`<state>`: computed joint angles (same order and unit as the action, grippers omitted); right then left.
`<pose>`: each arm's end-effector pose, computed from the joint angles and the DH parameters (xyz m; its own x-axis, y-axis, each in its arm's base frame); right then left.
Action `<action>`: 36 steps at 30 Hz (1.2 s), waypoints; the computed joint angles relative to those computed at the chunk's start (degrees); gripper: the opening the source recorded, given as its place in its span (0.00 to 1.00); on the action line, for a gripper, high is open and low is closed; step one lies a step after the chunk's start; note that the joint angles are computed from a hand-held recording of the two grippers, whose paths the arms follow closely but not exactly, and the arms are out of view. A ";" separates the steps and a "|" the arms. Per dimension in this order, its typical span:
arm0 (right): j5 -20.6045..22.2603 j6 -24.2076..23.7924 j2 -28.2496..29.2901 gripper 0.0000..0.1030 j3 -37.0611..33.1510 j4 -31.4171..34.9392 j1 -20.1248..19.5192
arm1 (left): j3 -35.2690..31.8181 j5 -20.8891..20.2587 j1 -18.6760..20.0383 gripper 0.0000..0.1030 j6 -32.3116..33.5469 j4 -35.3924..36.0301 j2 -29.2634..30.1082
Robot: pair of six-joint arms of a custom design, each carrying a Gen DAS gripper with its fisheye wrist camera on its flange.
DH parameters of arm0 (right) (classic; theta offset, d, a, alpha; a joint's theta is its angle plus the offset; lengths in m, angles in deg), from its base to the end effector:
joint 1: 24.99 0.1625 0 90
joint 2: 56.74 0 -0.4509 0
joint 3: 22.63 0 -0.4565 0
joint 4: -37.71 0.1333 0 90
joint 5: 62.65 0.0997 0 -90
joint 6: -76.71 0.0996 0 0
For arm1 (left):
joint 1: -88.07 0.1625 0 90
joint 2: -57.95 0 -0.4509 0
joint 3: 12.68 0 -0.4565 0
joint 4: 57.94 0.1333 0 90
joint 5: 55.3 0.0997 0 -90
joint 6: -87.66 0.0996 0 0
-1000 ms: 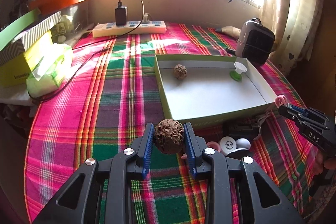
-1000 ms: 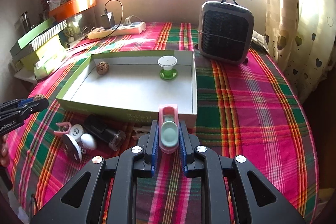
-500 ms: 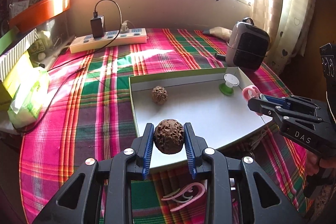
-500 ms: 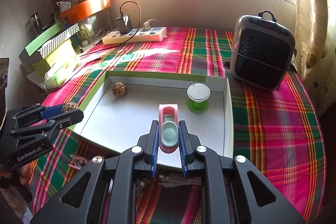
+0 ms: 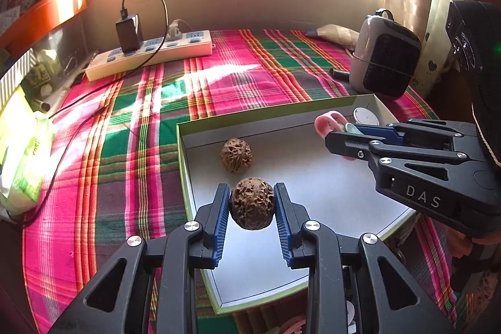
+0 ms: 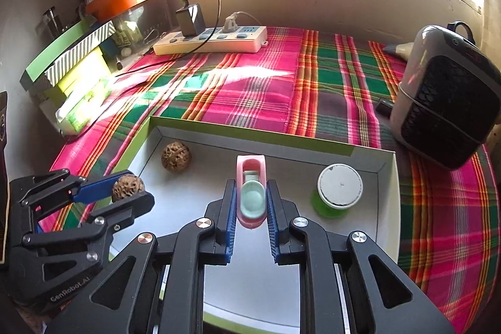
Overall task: Organize objects
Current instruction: 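Carry the second walnut and the pink holder into the white box, then open both grippers to release the walnut and pink holder in the box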
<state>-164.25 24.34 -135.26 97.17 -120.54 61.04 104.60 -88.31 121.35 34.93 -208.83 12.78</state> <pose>0.0738 -0.5724 0.2615 -0.6417 -0.6072 0.4686 -0.7313 0.6686 -0.1350 -0.3369 -0.4805 -0.0248 -0.7510 -0.0983 -0.6530 0.3672 0.7596 -0.5367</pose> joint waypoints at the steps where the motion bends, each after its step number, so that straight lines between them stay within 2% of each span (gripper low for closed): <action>1: -0.12 -0.05 0.42 0.18 -0.23 0.00 0.19 | -0.21 -0.10 0.24 0.26 0.59 -0.26 0.22; 14: -2.12 1.25 4.60 0.18 -3.24 2.45 1.00 | -2.45 -1.10 2.47 0.26 2.93 0.16 1.92; 36: -2.47 2.34 5.66 0.18 -3.79 2.59 0.95 | -3.08 -0.77 2.85 0.26 3.52 1.02 2.36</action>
<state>-166.72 26.68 -129.60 93.38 -117.95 61.99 101.52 -89.09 124.20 38.45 -207.80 15.14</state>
